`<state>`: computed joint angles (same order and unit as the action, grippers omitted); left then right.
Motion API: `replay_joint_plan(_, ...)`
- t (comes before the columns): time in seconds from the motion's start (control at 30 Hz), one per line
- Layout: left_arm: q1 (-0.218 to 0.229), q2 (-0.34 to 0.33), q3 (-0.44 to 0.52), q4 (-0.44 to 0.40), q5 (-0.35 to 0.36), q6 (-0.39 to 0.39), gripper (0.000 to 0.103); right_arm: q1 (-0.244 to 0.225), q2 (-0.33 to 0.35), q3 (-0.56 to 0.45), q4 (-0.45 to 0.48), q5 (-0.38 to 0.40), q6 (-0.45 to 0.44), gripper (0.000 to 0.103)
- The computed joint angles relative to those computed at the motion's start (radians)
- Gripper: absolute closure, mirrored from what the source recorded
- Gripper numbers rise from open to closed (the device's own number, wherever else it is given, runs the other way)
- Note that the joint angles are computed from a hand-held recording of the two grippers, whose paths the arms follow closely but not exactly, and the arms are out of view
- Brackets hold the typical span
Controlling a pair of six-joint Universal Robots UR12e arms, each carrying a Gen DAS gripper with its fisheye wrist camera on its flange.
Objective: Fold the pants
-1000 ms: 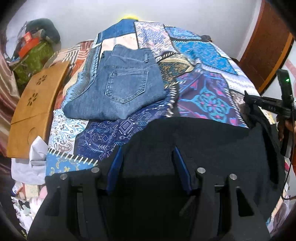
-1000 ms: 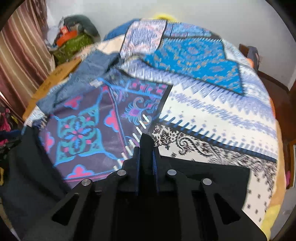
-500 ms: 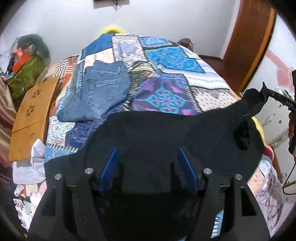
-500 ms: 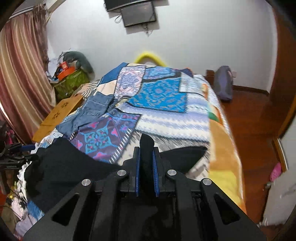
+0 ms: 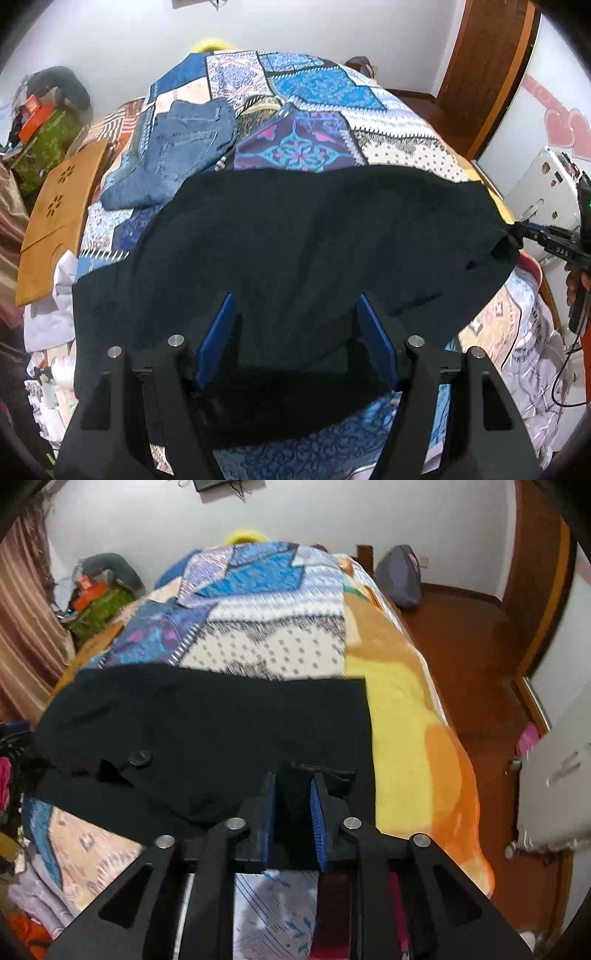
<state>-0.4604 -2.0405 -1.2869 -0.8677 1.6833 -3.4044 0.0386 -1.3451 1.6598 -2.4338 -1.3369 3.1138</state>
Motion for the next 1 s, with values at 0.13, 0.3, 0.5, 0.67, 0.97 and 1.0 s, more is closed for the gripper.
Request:
replay_joint_plan(0.13,-0.001,0.021,-0.032,0.008,-0.008,0.016,0.035,0.025,-0.02,0.01,-0.023,-0.115,-0.012,0.054)
replay_joint_plan(0.3,-0.017,0.021,-0.048,0.015,0.0,0.089,0.035,0.048,-0.042,0.015,-0.108,-0.065,-0.082,0.05)
replay_joint_plan(0.5,-0.034,-0.011,-0.03,0.023,0.043,0.134,0.035,0.1,-0.021,0.0,-0.124,0.05,-0.191,0.05)
replay_joint_plan(0.67,-0.029,-0.023,-0.023,0.051,0.043,0.142,0.055,0.156,0.022,-0.024,-0.073,-0.021,-0.306,0.05)
replay_joint_plan(0.97,0.011,-0.021,-0.011,0.061,-0.084,0.085,0.09,0.124,0.064,-0.041,-0.109,0.043,-0.259,0.068)
replay_joint_plan(1.0,0.012,-0.017,-0.013,0.067,-0.09,0.083,0.091,0.124,0.066,-0.047,-0.096,0.06,-0.251,0.081)
